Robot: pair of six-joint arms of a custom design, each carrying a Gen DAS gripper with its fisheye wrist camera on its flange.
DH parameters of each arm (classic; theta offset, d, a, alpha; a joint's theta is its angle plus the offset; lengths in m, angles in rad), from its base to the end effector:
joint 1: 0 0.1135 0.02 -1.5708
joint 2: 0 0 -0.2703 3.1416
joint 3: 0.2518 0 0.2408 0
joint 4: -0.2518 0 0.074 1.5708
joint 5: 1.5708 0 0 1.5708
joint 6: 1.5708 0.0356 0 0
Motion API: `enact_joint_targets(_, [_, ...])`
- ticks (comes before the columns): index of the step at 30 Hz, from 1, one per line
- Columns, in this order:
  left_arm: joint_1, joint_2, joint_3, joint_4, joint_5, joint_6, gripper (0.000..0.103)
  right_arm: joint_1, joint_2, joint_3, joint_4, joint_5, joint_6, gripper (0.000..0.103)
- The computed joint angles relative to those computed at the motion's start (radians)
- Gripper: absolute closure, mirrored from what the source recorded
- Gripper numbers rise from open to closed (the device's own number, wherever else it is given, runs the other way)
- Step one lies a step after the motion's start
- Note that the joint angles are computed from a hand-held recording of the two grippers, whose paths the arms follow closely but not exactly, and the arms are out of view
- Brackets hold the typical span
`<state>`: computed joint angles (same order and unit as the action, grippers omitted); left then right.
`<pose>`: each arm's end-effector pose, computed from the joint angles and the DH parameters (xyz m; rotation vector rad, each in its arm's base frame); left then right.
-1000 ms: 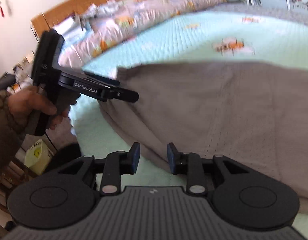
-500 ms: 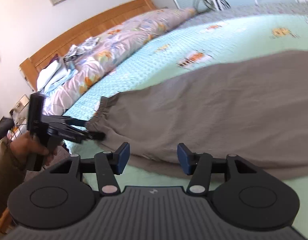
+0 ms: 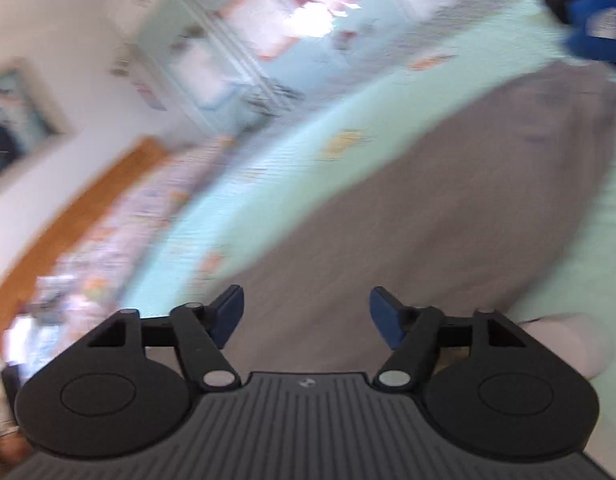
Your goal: Fold clothes
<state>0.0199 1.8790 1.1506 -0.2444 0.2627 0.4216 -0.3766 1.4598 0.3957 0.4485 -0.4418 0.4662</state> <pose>0.3771 -0.0017 0.1710 0.5984 2.4289 -0.1535 0.2310 -0.0750 0.1460 0.6523 2.0669 0.5329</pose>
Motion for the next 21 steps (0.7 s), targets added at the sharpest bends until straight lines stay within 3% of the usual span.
enact_joint_targets(1, [0.005,0.006,-0.008,0.010,0.005,-0.004,0.000,-0.054,0.028,0.010,-0.022,-0.038,-0.012,0.064])
enact_joint_targets(3, [0.011,0.007,-0.004,-0.003,0.003,-0.009,0.000,-0.138,0.048,0.031,-0.082,-0.090,-0.038,0.089])
enact_joint_targets(5, [0.003,0.012,0.010,-0.022,-0.016,-0.012,0.000,-0.179,0.012,0.039,-0.112,-0.083,-0.048,0.085])
enact_joint_targets(8, [-0.013,0.018,0.029,-0.045,-0.050,-0.021,0.000,-0.239,0.024,0.054,-0.006,-0.185,0.017,0.084])
enact_joint_targets(12, [-0.015,0.024,0.037,-0.055,-0.060,-0.028,0.000,-0.261,0.170,0.181,0.021,-0.183,0.009,0.077])
enact_joint_targets(14, [-0.015,0.022,0.033,-0.054,-0.064,-0.036,0.000,-0.262,0.276,0.312,-0.116,-0.073,-0.082,0.077])
enact_joint_targets(15, [-0.015,0.020,0.031,-0.052,-0.067,-0.040,0.000,-0.276,0.311,0.335,-0.131,-0.063,-0.101,0.097])
enact_joint_targets(16, [-0.019,0.021,0.031,-0.052,-0.073,-0.045,0.000,-0.292,0.342,0.349,-0.133,-0.065,-0.114,0.103])
enact_joint_targets(18, [-0.027,0.025,0.046,-0.070,-0.090,-0.053,0.000,-0.319,0.335,0.352,-0.153,-0.095,-0.083,0.103])
enact_joint_targets(21, [-0.043,0.034,0.074,-0.102,-0.122,-0.062,0.000,-0.311,0.249,0.330,-0.150,-0.072,-0.063,0.090])
